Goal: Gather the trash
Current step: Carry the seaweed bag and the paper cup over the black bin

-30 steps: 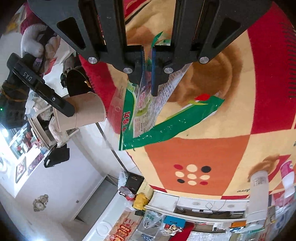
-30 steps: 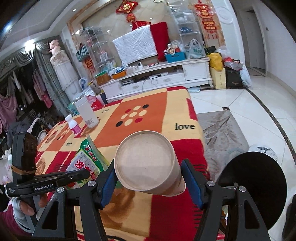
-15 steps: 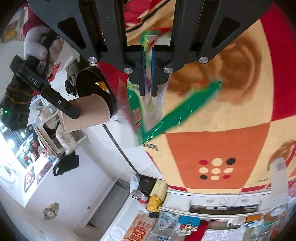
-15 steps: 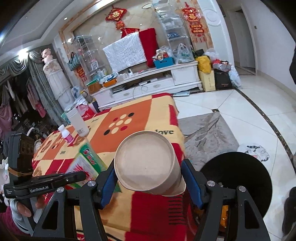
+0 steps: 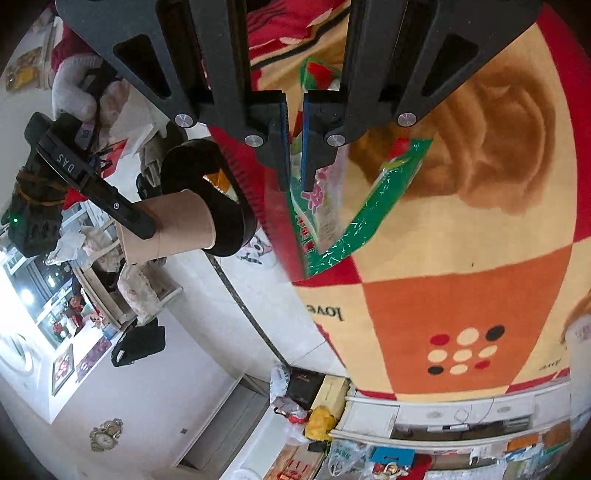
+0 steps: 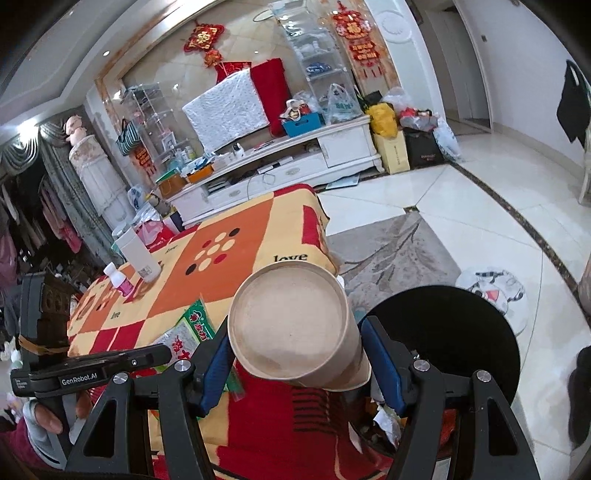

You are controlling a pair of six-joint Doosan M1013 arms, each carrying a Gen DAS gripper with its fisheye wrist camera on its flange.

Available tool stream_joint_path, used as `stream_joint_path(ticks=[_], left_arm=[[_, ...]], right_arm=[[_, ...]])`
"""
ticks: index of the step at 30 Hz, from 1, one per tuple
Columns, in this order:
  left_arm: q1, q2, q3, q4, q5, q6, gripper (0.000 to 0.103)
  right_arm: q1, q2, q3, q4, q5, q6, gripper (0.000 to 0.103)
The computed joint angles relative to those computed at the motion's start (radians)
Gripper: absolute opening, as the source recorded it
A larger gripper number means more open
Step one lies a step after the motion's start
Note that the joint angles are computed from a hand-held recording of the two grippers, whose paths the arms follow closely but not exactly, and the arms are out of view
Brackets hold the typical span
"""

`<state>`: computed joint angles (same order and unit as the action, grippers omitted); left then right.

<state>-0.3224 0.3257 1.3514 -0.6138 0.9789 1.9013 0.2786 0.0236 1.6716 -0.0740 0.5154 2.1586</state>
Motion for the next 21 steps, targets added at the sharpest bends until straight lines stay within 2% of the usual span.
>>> stream_joint_path(ticks=[1, 2, 3, 5, 7, 17, 21], left_arm=[[0.004, 0.000, 0.003, 0.006, -0.001, -0.004, 0.005], [0.006, -0.003, 0.009, 0.021, -0.010, -0.011, 0.012], [0.009, -0.007, 0.017, 0.031, -0.022, -0.015, 0.032], [0.020, -0.013, 0.032, 0.021, -0.036, -0.019, 0.061], [0.039, -0.016, 0.047, -0.015, -0.045, -0.020, 0.062], [0.073, -0.025, 0.085, 0.050, -0.046, -0.110, 0.063], [0.080, -0.020, 0.096, 0.035, -0.028, -0.127, 0.067]], right_arm=[[-0.001, 0.001, 0.000, 0.010, -0.001, -0.005, 0.065], [-0.002, 0.002, 0.001, 0.019, -0.002, -0.010, 0.065], [0.000, 0.003, 0.000, 0.026, -0.002, -0.018, 0.066], [0.001, 0.007, -0.004, 0.036, -0.001, -0.030, 0.066], [0.002, 0.011, -0.007, 0.051, 0.001, -0.045, 0.066], [0.012, 0.028, -0.022, 0.090, 0.017, -0.093, 0.066], [0.012, 0.035, -0.026, 0.106, 0.023, -0.105, 0.066]])
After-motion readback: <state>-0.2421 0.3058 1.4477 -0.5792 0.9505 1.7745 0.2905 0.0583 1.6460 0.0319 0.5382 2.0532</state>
